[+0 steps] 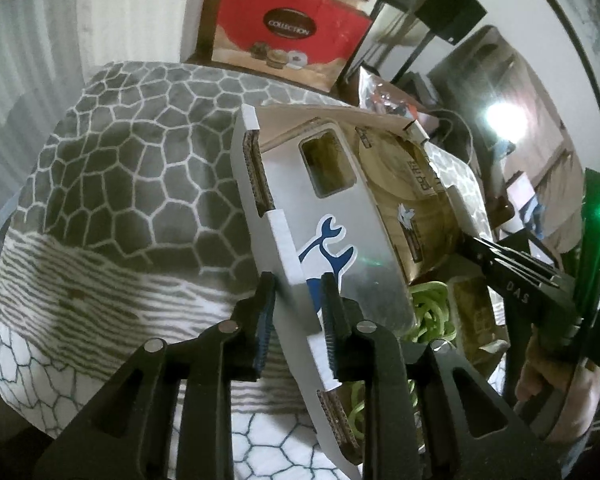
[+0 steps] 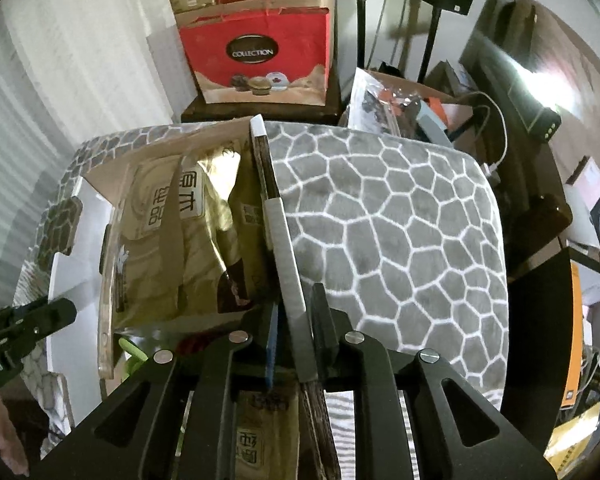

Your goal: Organize objects

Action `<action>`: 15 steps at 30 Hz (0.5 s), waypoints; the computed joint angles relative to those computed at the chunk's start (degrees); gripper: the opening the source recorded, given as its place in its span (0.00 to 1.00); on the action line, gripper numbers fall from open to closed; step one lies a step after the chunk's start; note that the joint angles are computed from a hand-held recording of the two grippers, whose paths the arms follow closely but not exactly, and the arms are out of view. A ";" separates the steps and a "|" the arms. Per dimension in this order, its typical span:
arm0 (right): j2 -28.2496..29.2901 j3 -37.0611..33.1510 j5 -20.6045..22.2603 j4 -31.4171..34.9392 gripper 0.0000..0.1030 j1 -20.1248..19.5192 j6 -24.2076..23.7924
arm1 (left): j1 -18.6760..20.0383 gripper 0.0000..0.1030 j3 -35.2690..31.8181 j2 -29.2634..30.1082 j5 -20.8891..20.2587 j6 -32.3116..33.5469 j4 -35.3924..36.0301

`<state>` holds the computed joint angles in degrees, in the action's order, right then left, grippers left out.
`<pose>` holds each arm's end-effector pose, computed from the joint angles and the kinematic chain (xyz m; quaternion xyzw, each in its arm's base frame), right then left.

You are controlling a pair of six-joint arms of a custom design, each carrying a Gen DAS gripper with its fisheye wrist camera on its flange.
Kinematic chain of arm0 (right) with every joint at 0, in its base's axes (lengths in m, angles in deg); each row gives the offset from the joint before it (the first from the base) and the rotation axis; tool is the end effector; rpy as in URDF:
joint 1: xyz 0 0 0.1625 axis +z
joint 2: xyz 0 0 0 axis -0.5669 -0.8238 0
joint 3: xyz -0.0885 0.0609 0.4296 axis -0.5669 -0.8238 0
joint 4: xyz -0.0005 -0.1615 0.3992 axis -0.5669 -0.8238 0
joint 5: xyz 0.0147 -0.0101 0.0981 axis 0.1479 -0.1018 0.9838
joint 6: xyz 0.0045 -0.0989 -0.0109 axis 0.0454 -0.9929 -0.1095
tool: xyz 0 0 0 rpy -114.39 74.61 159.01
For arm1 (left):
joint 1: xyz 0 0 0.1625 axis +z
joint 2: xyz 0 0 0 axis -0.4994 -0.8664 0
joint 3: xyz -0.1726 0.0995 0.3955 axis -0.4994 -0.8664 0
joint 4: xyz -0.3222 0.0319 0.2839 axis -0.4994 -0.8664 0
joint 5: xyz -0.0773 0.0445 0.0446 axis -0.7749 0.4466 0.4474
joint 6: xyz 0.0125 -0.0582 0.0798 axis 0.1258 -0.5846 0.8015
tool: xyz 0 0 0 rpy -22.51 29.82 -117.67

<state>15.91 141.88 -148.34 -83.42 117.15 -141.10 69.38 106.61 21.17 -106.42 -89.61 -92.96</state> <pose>0.0218 -0.5946 0.1709 0.3650 -0.8872 0.0938 0.2662 -0.2252 -0.4523 -0.0290 -0.1646 0.8994 -0.3252 0.2415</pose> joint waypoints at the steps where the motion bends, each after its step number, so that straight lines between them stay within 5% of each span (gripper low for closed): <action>1: -0.19 0.01 0.26 0.30 0.15 -0.10 0.04 | 0.26 0.25 0.30 -0.08 -0.68 0.79 -1.63; 5: -2.41 1.15 2.01 -0.20 0.25 -0.53 0.56 | 0.60 0.42 1.43 -1.31 -1.18 2.10 -4.49; 10: -7.02 6.87 3.16 -9.12 0.41 -1.10 -3.12 | 0.45 0.63 3.00 -5.16 0.97 4.42 -3.06; 15: -13.92 11.24 6.57 -5.18 0.47 -3.36 -2.76 | 1.21 0.79 2.50 -8.93 4.57 9.81 3.04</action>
